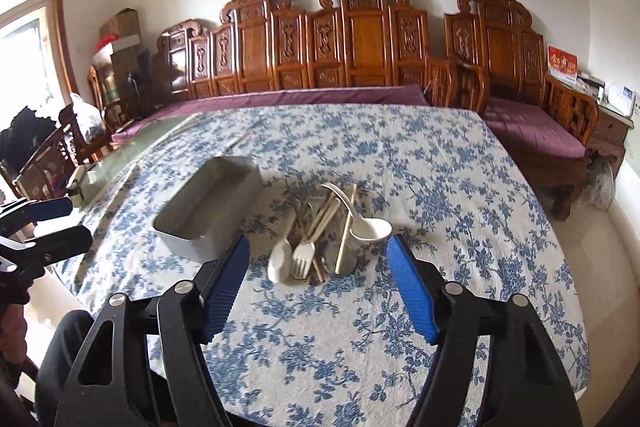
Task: Organize utensils
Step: 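Grasp a white plastic spoon with the right tool while the left tool approaches the utensils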
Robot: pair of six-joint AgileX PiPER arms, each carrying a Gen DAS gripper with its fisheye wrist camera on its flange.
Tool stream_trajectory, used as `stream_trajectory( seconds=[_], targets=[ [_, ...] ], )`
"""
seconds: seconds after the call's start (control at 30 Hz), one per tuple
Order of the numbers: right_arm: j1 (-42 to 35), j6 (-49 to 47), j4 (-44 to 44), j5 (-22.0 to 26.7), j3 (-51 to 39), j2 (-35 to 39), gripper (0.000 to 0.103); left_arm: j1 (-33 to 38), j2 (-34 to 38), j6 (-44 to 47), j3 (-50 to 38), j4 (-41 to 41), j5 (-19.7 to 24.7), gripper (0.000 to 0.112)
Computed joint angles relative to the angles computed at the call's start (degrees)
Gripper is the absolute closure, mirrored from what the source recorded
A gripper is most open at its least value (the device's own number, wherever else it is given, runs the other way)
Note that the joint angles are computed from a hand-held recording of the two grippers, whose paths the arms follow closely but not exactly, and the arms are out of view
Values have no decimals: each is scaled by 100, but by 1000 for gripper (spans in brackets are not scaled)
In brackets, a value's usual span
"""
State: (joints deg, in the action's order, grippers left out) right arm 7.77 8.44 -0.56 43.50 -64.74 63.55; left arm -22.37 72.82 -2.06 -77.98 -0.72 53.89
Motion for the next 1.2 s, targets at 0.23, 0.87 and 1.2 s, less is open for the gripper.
stream_trajectory(
  seconds=[0.23,0.87,1.2],
  targets=[
    [-863,-1213,1032,-157,-188,777,41,-97,669,126,-177,-27,-346,16],
    [-1202,-2796,1855,1437,-3757,4609,68,-30,2271,689,-1400,-955,-6,38],
    [-1221,-2833,1807,2136,-4966,5742,75,-49,2957,678,-1923,-1059,166,43]
  ],
)
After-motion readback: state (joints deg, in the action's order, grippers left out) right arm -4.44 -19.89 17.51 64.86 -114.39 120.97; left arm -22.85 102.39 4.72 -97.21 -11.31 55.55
